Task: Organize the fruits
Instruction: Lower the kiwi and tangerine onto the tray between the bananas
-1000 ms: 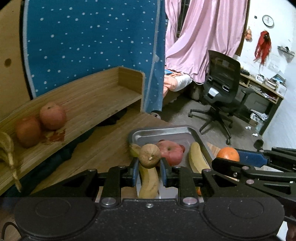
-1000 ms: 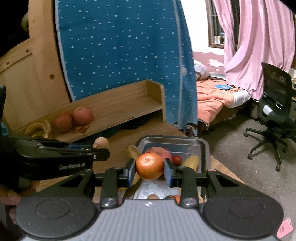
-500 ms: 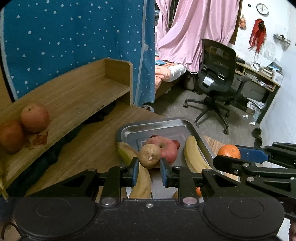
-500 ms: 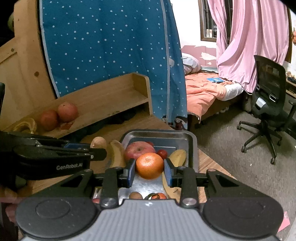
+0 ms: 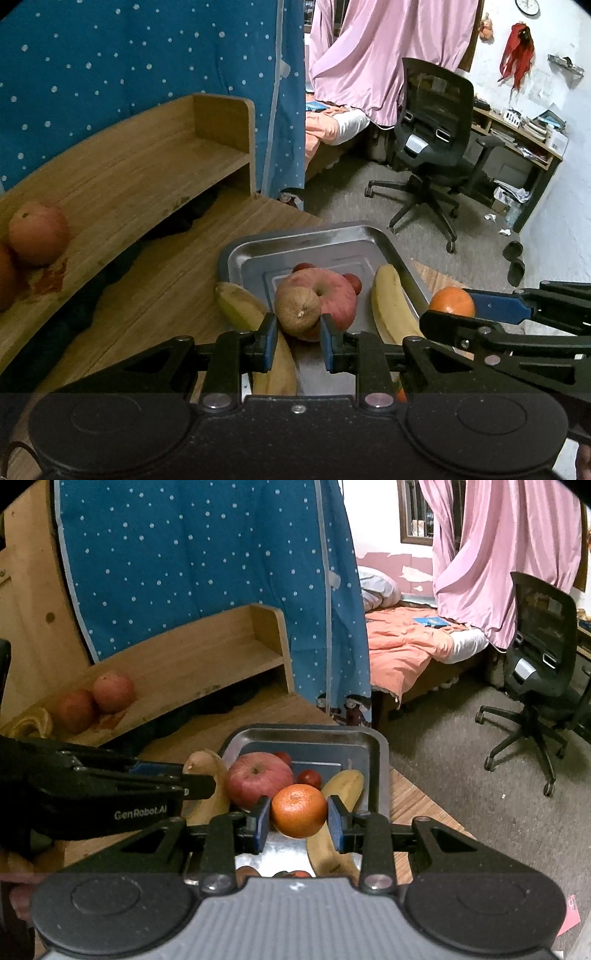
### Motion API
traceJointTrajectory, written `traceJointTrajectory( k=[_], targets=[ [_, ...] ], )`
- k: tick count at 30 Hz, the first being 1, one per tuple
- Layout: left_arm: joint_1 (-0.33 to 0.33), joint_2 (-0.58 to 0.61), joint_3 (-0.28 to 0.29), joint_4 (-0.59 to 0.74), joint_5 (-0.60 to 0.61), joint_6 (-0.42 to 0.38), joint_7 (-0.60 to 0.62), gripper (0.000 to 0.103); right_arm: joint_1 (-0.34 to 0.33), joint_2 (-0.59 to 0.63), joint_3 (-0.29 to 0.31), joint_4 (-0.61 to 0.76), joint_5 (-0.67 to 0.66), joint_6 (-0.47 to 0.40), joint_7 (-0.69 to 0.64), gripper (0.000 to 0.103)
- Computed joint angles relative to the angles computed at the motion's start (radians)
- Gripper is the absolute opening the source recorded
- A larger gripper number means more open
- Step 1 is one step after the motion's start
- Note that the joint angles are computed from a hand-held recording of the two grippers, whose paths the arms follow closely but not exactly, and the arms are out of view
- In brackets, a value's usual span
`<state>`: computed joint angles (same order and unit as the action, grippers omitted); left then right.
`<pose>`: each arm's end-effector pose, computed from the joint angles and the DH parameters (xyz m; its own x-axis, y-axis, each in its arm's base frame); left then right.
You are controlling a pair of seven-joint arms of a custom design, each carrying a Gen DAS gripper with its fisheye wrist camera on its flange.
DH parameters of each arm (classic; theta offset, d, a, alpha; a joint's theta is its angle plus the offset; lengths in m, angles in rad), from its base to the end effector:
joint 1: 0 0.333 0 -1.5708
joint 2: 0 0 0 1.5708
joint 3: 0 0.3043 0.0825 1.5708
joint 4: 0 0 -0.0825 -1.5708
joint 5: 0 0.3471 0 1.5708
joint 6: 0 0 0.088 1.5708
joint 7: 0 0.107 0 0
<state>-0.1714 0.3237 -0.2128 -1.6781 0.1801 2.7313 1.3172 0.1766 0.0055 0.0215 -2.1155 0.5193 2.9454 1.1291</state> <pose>0.6166 -0.2363 0.5081 -0.2563 -0.9638 0.0738 -0.7281 0.1423 -0.6705 0.5525 0.0778 0.5103 0.2217 -0.9682 -0.1158 -0.6642 -0.0629 -0.7449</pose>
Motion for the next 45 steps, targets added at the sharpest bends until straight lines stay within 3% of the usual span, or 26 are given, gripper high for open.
traceJointTrajectory(
  k=[11, 22, 45],
  targets=[
    [-0.008, 0.075, -0.005, 0.095, -0.012, -0.043, 0.005, 0.026, -0.025, 0.093, 0.008, 0.109, 0.01, -0.088, -0.056, 0.037],
    [0.002, 0.055, -0.018, 0.061, -0.035, -0.037, 0.03, 0.026, -0.032, 0.112, 0.014, 0.123, 0.014, -0.137, -0.076, 0.036],
    [0.001, 0.022, -0.011, 0.008, -0.043, -0.038, 0.031, 0.027, -0.026, 0.094, 0.01, 0.085, 0.01, -0.129, -0.055, 0.039]
  ],
)
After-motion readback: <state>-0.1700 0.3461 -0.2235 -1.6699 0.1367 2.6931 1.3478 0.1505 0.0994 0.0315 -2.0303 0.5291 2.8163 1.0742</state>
